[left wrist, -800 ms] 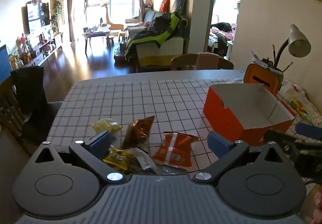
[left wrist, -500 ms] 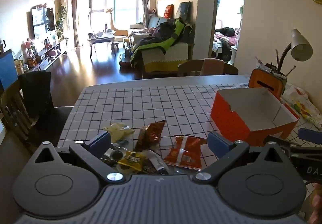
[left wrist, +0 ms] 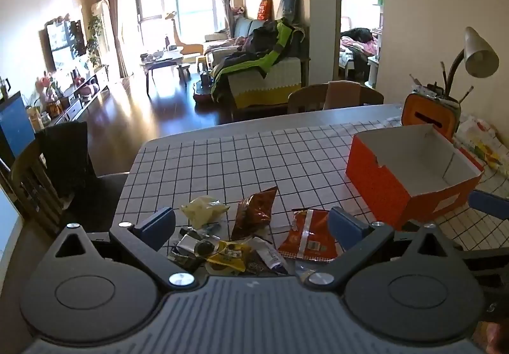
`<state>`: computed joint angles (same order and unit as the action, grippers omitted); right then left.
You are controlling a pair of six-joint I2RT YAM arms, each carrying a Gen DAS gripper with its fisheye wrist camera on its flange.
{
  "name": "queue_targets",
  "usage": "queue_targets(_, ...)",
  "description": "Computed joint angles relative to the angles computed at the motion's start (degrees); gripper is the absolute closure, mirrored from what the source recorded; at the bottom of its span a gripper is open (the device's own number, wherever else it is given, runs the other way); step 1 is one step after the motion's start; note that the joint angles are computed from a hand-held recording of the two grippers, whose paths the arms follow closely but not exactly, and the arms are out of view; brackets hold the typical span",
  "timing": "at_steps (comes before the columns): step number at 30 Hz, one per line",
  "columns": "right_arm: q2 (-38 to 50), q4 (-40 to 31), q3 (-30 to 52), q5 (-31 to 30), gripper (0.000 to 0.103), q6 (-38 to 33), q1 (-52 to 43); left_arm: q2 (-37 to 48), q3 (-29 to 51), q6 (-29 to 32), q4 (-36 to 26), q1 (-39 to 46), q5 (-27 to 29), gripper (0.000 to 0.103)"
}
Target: Organize snacks
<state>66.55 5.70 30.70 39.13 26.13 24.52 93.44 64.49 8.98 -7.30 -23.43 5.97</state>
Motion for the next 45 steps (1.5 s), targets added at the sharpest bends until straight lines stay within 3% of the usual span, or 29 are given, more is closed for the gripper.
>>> queue_targets(11,1.6,2.2,-0.9,2.0,0.000,2.0,0.4,0.8,1.3,2.0,-0.5,-1.0,-0.6,0.000)
queue_targets(20,2.0,-1.1,-0.2,1.0,0.000,6.6,-0.8,0.7,1.4,3.8,-0.9,-2.5,-1.3,0.000)
queue_targets(45,-2.5,-10.5,2.7,1.3,0.000,3.5,0.6,-5.9,-8.1,-4.8,4.9,0.2,1.3,0.000)
